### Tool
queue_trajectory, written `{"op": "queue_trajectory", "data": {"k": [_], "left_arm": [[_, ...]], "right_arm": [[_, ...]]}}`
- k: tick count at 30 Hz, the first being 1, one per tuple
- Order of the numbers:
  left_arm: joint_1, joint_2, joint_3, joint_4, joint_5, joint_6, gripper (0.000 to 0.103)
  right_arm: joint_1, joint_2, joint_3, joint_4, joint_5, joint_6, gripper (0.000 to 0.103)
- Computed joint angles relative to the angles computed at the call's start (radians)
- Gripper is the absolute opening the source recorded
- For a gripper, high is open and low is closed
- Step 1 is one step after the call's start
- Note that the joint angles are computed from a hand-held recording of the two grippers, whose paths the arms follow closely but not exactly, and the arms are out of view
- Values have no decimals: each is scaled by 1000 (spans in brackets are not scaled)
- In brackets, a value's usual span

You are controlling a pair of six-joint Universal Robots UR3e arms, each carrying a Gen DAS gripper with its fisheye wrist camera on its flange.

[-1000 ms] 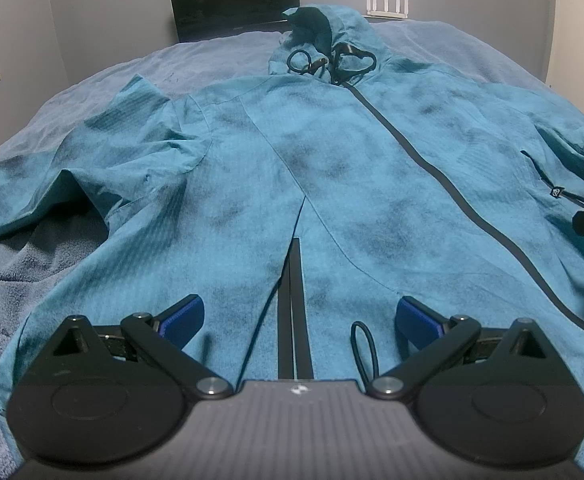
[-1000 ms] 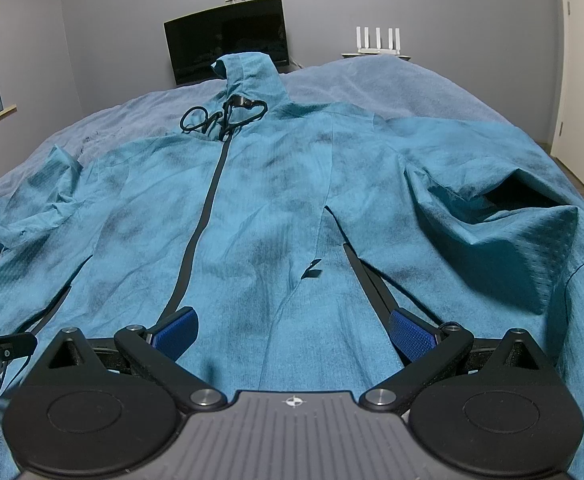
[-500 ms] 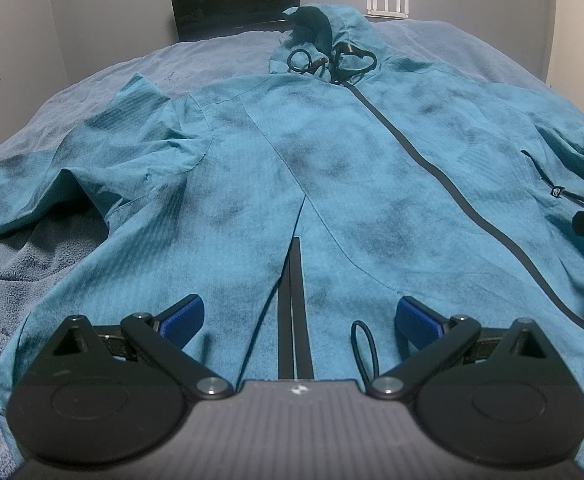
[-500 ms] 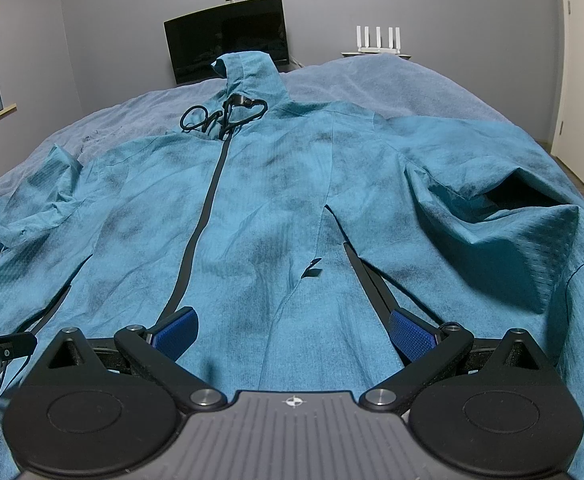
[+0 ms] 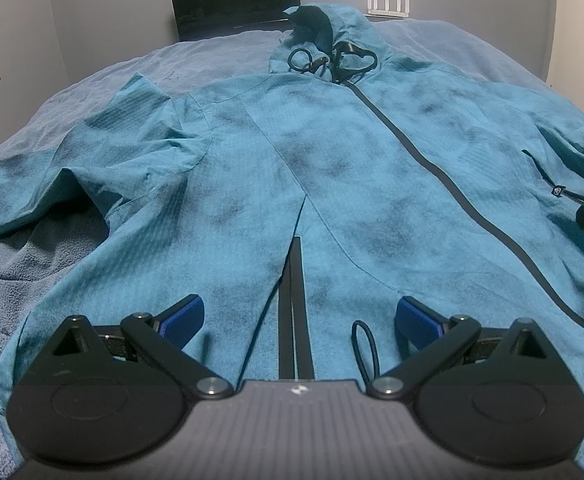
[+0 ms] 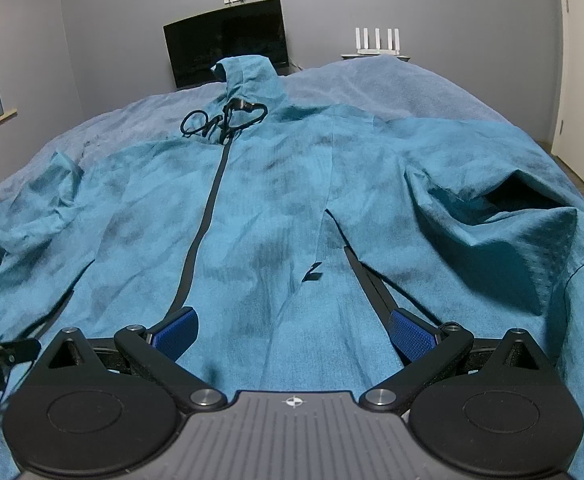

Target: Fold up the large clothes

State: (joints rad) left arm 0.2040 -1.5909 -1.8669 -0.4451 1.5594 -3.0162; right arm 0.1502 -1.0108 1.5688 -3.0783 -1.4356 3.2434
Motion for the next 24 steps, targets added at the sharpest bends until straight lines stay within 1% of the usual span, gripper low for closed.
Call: {"op": "queue_trajectory", "data": {"k": [1,3,5,6,8,9,11,12,13,14,15,16,18,20,21,22,24], "left_arm": [[-1,0,6,-9,3,-1,103],[8,8,23,-24,-6,-3,103],[20,18,46,-16,-33,-12,103],[29,21,63,-6,-51,-18,103],[38,6,116,3,-84,-35,103],[41,-9,149,0,-101,-43,103],[39,-55,221,-7,-124,-48,103],[30,-84,241,17,-121,-46,103],[21,-113,252,53,-119,-34,103],[15,-140,255,89,-129,-4,103],[8,-167,264,102,-137,37,103],[-5,-194,281,94,-125,75,103],[-32,-254,346,29,-87,109,103],[-45,-289,377,-30,-77,126,103],[-46,-299,377,-45,-79,130,103],[-44,-308,385,-73,-80,130,103],[-35,-322,384,-108,-86,124,103]], "right_arm": [[-4,-10,6,-3,6,12,103],[-20,-30,28,-54,32,40,103],[-33,-50,44,-135,38,76,103],[-37,-48,50,-208,28,78,103],[-34,-43,21,-279,-22,59,103],[-36,-47,-7,-266,-45,27,103],[-44,-52,-91,-156,-95,-21,103],[-57,-51,-127,-109,-104,-21,103],[-83,-53,-150,-75,-92,-10,103],[-119,-58,-162,-52,-60,10,103],[-156,-59,-177,-21,-29,35,103],[-195,-59,-202,33,-6,68,103],[-284,-58,-228,120,61,139,103],[-372,-45,-239,179,135,208,103],[-406,-30,-251,203,154,236,103],[-434,-22,-244,210,155,269,100],[-479,-8,-215,211,158,334,85]]}}
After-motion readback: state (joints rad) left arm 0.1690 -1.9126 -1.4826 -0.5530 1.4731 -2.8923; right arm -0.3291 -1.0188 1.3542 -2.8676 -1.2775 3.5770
